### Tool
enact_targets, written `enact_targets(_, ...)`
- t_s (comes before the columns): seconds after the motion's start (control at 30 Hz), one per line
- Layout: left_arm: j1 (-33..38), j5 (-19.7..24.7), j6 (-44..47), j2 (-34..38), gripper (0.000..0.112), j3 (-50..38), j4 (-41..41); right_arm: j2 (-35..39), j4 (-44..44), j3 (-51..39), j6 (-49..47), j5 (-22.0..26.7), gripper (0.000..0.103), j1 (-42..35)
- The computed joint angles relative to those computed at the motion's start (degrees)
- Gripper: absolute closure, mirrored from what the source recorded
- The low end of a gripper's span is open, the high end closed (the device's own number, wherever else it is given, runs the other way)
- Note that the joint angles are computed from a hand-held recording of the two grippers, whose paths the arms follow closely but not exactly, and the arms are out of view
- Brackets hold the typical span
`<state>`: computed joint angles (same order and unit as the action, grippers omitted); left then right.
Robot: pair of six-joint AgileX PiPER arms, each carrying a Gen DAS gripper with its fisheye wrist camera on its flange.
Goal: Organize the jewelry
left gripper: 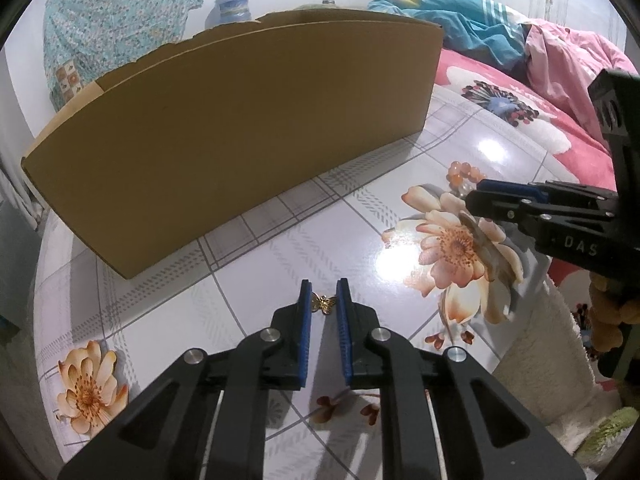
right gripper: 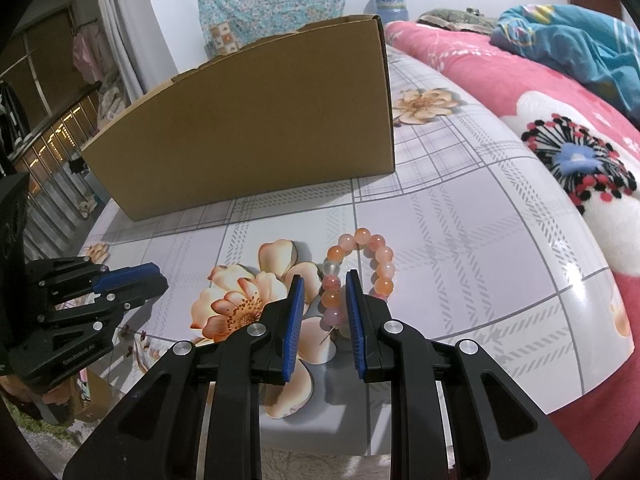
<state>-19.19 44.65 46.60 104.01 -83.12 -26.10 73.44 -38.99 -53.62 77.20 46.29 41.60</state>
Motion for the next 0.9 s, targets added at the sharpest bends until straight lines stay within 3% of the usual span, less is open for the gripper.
enact_targets(0.6, 0.4, 0.2, 0.6, -1.8, 0.101, 0.6, -1.3, -0.1, 0.5, 0.2, -1.1, 0.0, 0.083, -0.3)
enact_targets(0.9, -0.1, 0.3, -1.3, -1.6, 0.101, 0.4, -0.7, 5.4, 3.2, -7.5, -8.4, 8.2, 0.083, 1.2)
